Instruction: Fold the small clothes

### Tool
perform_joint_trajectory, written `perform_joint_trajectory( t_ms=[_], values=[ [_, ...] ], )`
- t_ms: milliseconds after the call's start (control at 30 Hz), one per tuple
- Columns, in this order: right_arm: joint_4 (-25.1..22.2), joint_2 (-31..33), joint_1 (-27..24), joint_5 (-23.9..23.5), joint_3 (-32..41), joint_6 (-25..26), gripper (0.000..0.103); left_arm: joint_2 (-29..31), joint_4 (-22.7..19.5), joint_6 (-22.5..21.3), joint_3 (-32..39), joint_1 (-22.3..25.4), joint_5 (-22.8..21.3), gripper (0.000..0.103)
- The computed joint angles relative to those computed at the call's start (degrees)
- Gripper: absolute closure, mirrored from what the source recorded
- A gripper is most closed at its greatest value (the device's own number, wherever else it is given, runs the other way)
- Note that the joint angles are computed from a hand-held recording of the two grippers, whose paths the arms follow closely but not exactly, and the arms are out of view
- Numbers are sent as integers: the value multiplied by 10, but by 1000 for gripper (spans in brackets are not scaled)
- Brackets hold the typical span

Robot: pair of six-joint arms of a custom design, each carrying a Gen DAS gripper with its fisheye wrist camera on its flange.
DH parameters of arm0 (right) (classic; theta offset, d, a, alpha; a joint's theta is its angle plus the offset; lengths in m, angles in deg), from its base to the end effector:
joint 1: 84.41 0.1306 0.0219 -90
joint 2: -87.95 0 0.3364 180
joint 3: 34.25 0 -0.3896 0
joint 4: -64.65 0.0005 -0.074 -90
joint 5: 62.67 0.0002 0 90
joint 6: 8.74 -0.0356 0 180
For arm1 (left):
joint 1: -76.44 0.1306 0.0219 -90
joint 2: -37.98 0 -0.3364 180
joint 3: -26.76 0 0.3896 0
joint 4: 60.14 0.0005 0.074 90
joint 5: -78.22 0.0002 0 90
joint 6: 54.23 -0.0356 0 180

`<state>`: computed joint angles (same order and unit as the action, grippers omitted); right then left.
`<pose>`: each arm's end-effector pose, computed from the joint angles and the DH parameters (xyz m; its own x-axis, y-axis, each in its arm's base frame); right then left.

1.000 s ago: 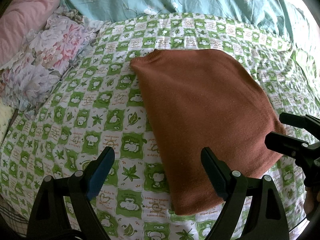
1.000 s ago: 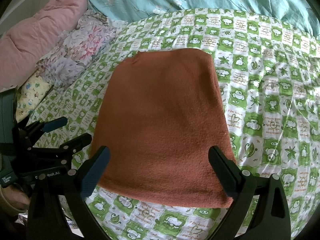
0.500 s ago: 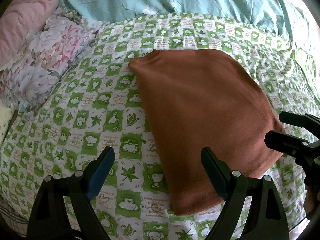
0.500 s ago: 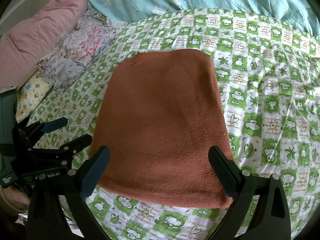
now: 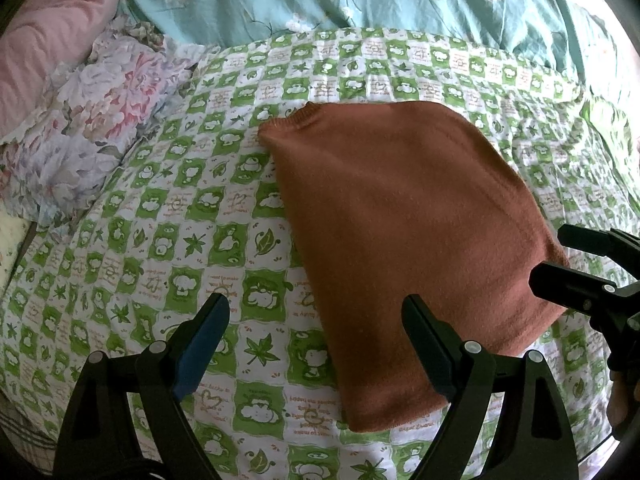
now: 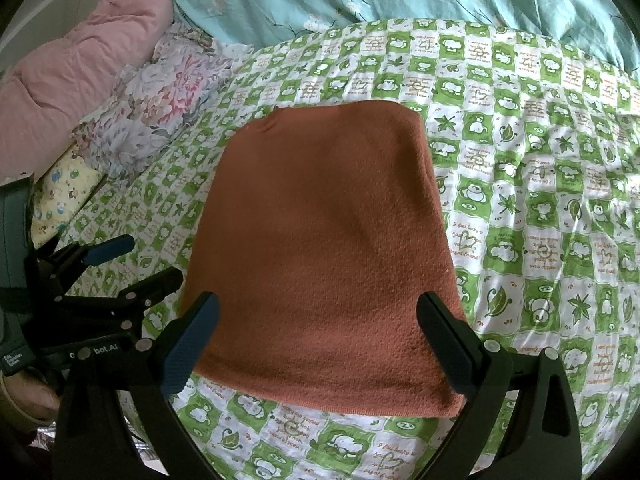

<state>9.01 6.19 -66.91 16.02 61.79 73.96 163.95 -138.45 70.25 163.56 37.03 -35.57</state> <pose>0.4913 0.1617 0.3563 -0.8510 -0.1377 -0.5069 -0.2886 0.9288 0.2323 0.5054 -0.3974 0.3775 -0.8496 0.0277 -0.5267 -0.0236 0.9956 0.0903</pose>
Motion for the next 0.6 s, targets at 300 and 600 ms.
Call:
perform_joint_trajectory(
  t_ms=[300,600],
  values=[
    [0,-1,0,-1,1,-1,4,1,-2,0,4,0,-1,15],
    [0,-1,0,-2,2,-1,4,1,-3,-2,5,1,0,15]
  ],
)
